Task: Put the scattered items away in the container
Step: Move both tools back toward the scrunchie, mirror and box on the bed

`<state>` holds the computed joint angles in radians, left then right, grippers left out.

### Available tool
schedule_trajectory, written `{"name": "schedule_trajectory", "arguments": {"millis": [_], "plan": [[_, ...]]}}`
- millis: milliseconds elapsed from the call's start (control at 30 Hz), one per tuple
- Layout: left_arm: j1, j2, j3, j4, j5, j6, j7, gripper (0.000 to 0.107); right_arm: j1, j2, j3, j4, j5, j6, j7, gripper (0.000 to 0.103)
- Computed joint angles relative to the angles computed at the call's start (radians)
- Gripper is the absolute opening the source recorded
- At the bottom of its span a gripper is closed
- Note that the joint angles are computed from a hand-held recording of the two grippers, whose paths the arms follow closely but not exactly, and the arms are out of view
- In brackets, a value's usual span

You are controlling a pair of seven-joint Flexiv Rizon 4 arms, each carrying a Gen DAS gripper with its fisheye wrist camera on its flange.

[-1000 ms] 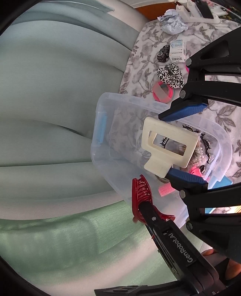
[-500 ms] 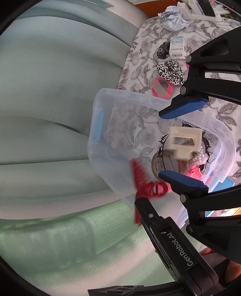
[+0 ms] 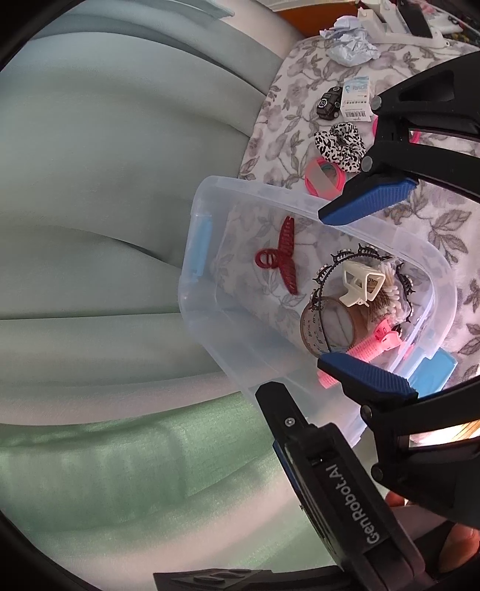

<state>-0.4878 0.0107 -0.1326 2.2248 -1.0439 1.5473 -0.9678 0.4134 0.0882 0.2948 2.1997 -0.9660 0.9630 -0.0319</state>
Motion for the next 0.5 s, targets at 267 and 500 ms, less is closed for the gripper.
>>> {"name": "schedule_trajectory", "arguments": {"millis": [267,500], "plan": [[0.023,0.033,0.016,0.014,0.183,-0.017,-0.129,0.081,-0.005,0.046,0.018,0.020,-0.007,-0.033,0.031,0.094],[0.060,0.076,0.030,0.021,0.422,-0.027,-0.301,0.089,-0.017,0.097,0.042,0.038,-0.017,-0.071,0.071,0.103]]}}
